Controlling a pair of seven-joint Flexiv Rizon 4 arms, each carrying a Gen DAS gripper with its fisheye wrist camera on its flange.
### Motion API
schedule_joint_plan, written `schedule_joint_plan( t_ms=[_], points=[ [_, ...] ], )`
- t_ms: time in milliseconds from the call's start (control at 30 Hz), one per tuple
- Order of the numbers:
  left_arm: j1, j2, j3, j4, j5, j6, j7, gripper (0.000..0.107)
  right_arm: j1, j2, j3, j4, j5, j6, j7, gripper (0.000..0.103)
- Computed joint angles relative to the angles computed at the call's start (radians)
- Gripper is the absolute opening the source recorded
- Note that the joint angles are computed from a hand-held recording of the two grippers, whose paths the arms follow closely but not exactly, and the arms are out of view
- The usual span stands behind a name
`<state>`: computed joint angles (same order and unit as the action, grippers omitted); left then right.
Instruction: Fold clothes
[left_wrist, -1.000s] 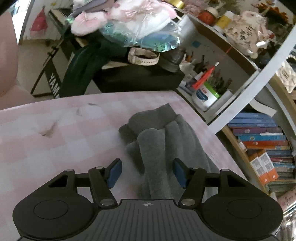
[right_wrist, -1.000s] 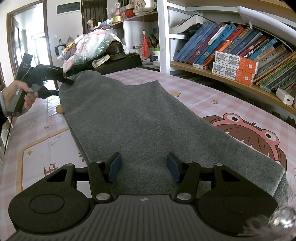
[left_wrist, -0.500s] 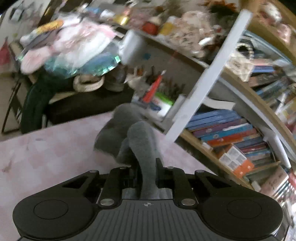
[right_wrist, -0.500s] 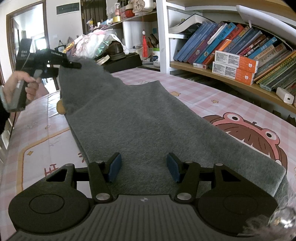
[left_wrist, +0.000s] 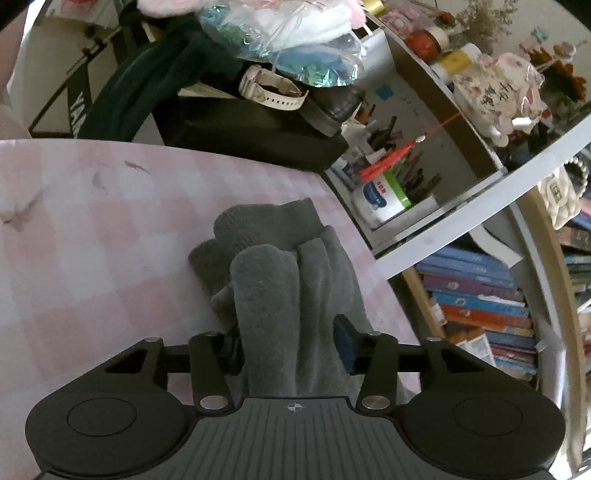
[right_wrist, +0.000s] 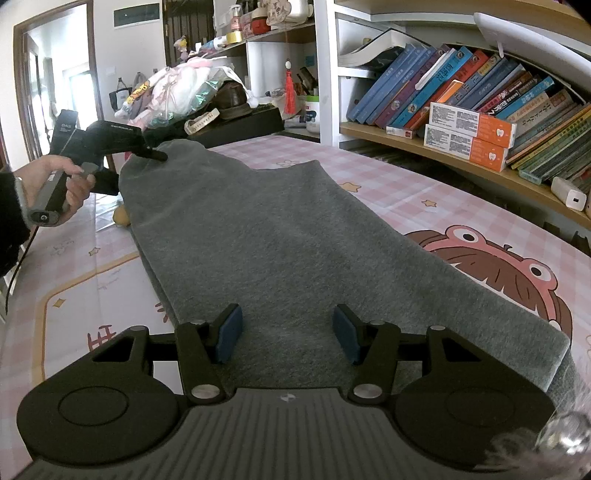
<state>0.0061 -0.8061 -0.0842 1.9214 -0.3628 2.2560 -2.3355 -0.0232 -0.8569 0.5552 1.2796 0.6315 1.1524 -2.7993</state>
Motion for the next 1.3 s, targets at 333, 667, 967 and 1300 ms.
schedule_joint_plan(
  t_ms=[333, 667, 967, 1300],
  points=[
    [-0.122, 0.048, 0.096, -0.014, -0.063, -0.009, 0.202, 0.017, 0.001, 0.001, -0.001, 0.002, 0.0, 0.004, -0.002, 0.053],
    [-0.347, 0.067, 0.201, -0.128, -0.195, -0.044, 0.758, 0.017, 0.002, 0.001, -0.002, 0.001, 0.001, 0.002, 0.001, 0.053],
    [-0.656, -0.036, 0.392, -0.257, -0.412, -0.3, 1.345, 0.023, 0.003, 0.002, -0.002, 0.002, 0.001, 0.002, 0.001, 0.053],
    [-0.926, -0.234, 0.788, -0.343, -0.379, -0.55, 1.347, 0.038, 0.002, 0.002, -0.002, 0.002, 0.001, 0.002, 0.001, 0.053]
  ],
)
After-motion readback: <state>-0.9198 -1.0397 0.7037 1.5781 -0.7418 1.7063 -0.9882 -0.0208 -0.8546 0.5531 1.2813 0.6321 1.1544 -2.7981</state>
